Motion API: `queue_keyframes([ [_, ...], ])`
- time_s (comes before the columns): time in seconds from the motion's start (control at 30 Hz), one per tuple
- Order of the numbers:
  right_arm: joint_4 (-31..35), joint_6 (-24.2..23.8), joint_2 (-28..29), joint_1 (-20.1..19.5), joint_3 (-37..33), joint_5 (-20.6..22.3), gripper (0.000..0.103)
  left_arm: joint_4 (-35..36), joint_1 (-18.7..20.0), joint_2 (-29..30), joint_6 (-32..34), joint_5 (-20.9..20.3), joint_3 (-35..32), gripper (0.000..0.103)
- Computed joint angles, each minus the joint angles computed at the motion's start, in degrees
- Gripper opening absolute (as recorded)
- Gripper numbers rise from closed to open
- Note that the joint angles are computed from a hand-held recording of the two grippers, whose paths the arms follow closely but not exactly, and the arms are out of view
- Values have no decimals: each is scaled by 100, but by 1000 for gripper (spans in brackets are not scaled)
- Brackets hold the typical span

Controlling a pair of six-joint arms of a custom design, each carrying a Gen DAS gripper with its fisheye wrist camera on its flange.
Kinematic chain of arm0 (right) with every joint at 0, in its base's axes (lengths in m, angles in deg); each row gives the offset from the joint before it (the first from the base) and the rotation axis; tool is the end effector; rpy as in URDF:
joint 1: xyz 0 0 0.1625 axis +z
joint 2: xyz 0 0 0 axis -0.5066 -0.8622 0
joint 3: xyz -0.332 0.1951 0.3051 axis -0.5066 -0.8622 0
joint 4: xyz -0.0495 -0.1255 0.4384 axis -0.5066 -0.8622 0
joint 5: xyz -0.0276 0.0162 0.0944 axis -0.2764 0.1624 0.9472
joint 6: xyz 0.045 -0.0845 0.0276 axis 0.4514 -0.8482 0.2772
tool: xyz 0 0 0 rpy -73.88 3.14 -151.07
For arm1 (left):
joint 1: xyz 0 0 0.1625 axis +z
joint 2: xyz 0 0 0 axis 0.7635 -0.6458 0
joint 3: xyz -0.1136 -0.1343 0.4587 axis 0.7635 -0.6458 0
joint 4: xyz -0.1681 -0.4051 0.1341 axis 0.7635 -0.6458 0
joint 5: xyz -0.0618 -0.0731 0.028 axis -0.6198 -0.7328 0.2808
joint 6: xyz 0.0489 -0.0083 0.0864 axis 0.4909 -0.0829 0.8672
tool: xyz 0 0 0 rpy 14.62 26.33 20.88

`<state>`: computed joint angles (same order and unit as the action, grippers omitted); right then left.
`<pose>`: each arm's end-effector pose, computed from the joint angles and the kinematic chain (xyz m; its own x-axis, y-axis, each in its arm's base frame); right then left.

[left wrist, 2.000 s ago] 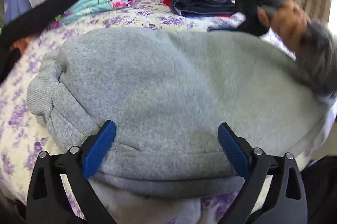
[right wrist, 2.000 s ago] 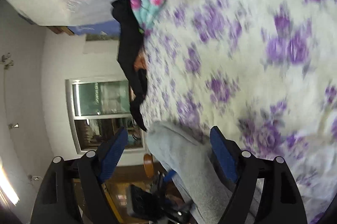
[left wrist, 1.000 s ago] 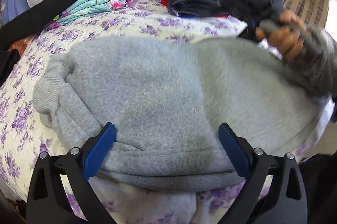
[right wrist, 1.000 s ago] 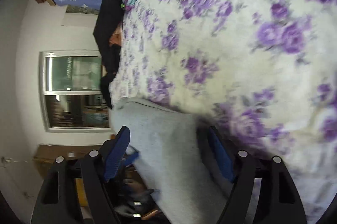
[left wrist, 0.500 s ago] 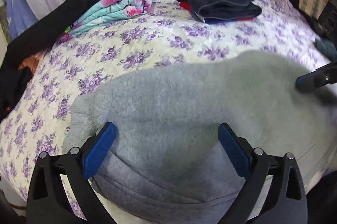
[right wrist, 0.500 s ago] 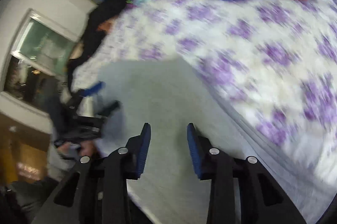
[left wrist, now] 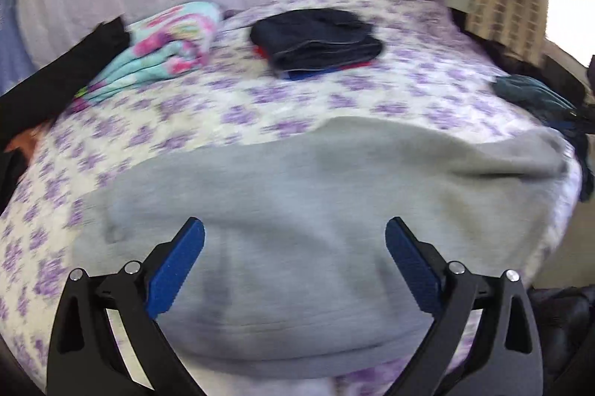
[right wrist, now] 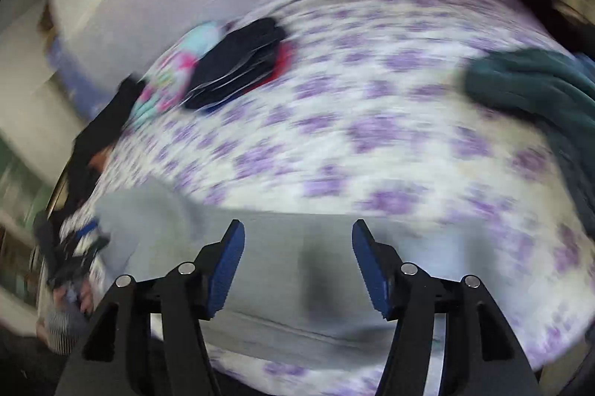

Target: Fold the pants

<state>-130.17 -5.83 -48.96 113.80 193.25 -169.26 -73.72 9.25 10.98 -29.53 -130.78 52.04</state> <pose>0.0499 -0.4373 0.3423 -0.8972 0.2640 0.3541 -0.1302 0.6079 -0.7833 -0.2112 -0.6890 0.2319 -0.5047 0.6690 -0.5456 0.8530 0.4838 -0.1958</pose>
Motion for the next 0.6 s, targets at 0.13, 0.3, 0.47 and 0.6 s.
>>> queue_keyframes([
  [0.13,-372,393,-344,-518,377,-26,61,567,-273,136,307,-732,88,96],
  [0.3,-645,631,-649,-1177,697,601,62,864,-558,544,636,-1112,16,96],
  [0.47,-7,533,-1435,-1947,875,1819,62,1437,-599,711,479,-1451,-140,96],
  [0.6,798,537,-1449,-2203,735,2426,26,1303,-650,831,553,-1085,-111,96],
])
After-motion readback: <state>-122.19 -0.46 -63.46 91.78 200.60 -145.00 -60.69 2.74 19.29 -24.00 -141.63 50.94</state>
